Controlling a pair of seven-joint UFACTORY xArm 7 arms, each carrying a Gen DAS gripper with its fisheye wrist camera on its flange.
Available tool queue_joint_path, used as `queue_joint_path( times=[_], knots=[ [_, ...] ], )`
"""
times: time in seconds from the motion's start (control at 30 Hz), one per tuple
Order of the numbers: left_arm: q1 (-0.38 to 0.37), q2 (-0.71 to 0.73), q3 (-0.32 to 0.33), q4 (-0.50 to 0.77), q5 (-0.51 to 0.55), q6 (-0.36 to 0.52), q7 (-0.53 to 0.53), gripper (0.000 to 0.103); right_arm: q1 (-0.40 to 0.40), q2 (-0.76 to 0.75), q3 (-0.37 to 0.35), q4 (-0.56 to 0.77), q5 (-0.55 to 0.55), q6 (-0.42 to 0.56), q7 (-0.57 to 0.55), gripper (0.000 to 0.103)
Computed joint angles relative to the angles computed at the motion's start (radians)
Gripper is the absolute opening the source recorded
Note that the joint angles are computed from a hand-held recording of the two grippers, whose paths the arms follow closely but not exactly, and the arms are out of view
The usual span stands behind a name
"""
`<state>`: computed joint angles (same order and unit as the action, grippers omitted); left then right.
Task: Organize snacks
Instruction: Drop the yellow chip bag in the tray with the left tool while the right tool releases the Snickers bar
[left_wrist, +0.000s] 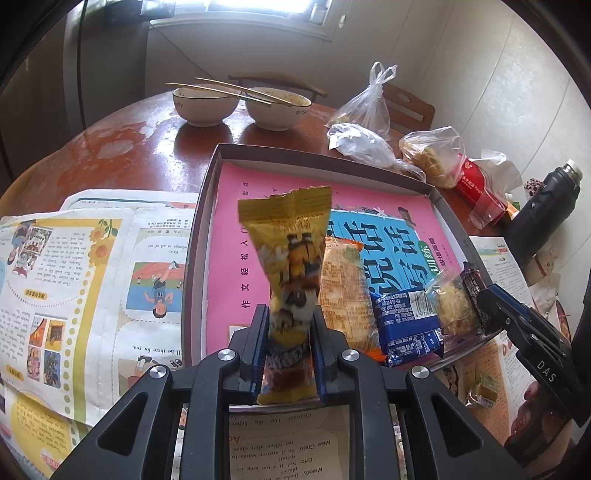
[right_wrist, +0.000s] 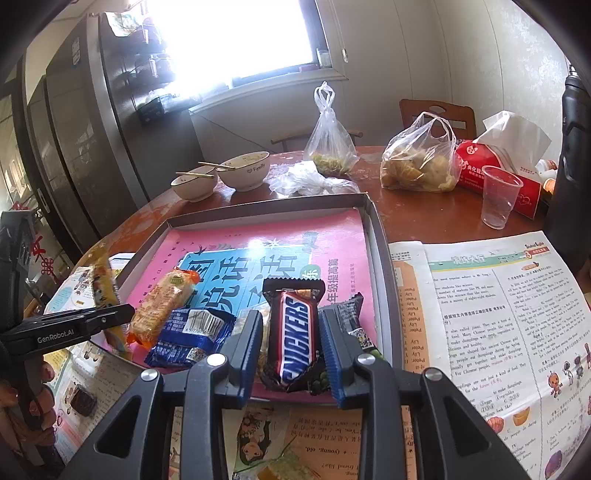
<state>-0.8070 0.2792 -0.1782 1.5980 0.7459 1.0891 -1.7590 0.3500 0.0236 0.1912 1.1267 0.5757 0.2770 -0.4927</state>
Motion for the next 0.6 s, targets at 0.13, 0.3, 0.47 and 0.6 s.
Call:
queue_joint_path(
  times=[0.13, 0.3, 0.47, 0.6],
  knots=[
    [-0.001, -0.002, -0.001, -0.001, 0.001, 0.001, -0.004, 0.023, 0.001, -0.018, -0.002, -0.013, 0.012, 0.005, -0.013, 0.033],
    [-0.002, -0.009, -0.003, -0.006, 0.004, 0.0, -0.011, 0.027, 0.013, -0.051, -0.012, -0.032, 0.062, 0.019, -0.065, 0.035],
    [-0.002, -0.014, -0.006, -0.009, 0.009, 0.003, -0.016, 0.03, 0.032, -0.08, -0.025, -0.052, 0.076, 0.033, -0.099, 0.035],
    [-0.005, -0.019, -0.01, -0.01, 0.013, 0.009, -0.021, 0.033, 0.044, -0.089, -0.031, -0.056, 0.082, 0.048, -0.113, 0.036]
  ],
)
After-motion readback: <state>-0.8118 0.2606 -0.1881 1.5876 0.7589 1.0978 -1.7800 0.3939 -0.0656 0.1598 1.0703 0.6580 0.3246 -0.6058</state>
